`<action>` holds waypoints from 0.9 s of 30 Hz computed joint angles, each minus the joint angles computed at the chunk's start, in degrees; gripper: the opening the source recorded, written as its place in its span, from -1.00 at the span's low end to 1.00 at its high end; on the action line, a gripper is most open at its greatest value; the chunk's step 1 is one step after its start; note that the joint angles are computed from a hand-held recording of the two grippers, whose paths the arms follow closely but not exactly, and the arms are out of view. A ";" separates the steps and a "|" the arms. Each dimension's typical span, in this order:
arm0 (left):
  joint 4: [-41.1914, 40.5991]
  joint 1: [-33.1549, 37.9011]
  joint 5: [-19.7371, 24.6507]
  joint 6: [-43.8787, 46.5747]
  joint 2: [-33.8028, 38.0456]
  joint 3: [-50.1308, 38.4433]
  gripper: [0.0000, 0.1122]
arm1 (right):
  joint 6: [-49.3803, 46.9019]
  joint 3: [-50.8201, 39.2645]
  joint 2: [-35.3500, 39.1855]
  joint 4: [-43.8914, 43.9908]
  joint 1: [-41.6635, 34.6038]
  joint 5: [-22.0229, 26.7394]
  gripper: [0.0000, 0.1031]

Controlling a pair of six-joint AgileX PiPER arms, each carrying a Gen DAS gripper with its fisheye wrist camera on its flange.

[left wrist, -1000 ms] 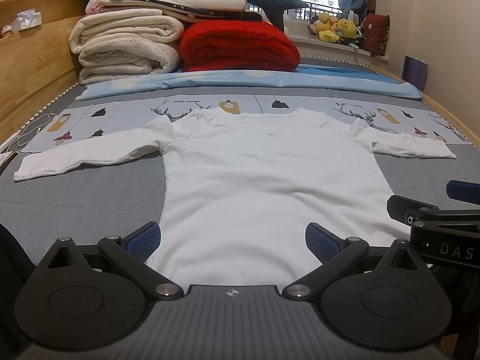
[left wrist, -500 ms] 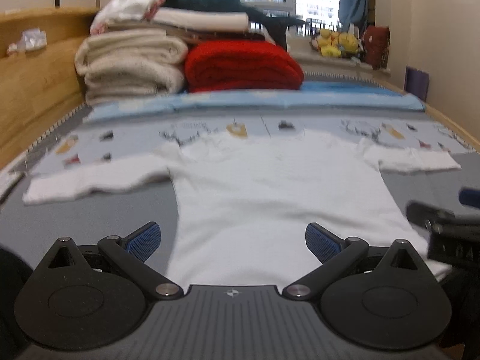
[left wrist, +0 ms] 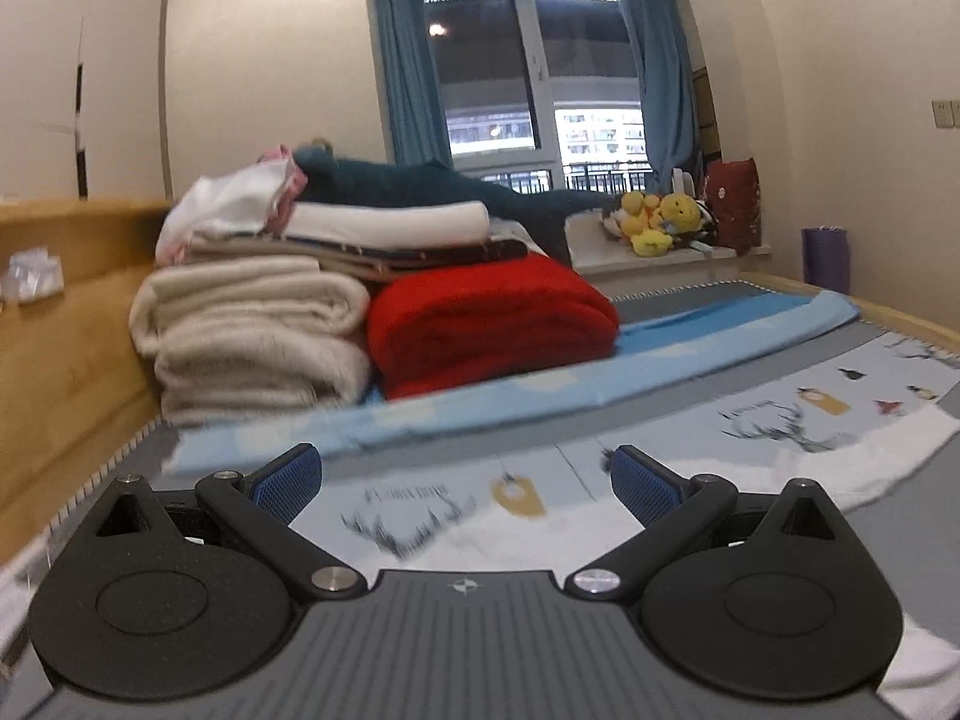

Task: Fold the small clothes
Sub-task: 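Reach the left tool to a white sleeve cuff and close on it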

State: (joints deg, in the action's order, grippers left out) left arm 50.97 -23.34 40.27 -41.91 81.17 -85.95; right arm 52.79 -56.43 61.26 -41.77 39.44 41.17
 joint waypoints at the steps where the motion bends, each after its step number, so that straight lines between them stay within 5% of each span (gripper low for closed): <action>1: 0.45 2.21 -2.40 0.29 1.46 -0.65 0.83 | -0.13 -0.01 0.12 -0.11 -0.15 0.14 0.60; 6: -8.01 13.42 -12.77 10.05 8.61 -3.83 0.83 | 3.06 0.26 0.73 -3.50 1.20 1.81 0.53; 10: -11.44 21.96 -21.88 9.98 9.68 2.58 0.83 | 4.33 -0.01 1.50 -6.06 1.88 2.31 0.53; 13: -25.88 25.98 -16.30 21.27 14.21 -1.84 0.83 | 2.58 -1.70 3.03 -5.52 1.66 3.02 0.53; 15: -27.79 28.15 -18.58 22.10 15.22 -2.45 0.83 | 0.70 -3.60 4.79 -4.36 0.88 3.27 0.53; 23: -47.01 35.51 -15.39 42.66 21.36 -8.13 0.83 | -3.79 -14.01 16.33 -1.68 -1.45 1.79 0.51; 27: -50.32 38.80 -13.27 45.70 21.53 -7.39 0.83 | -4.41 -21.87 23.60 0.43 -1.90 1.76 0.45</action>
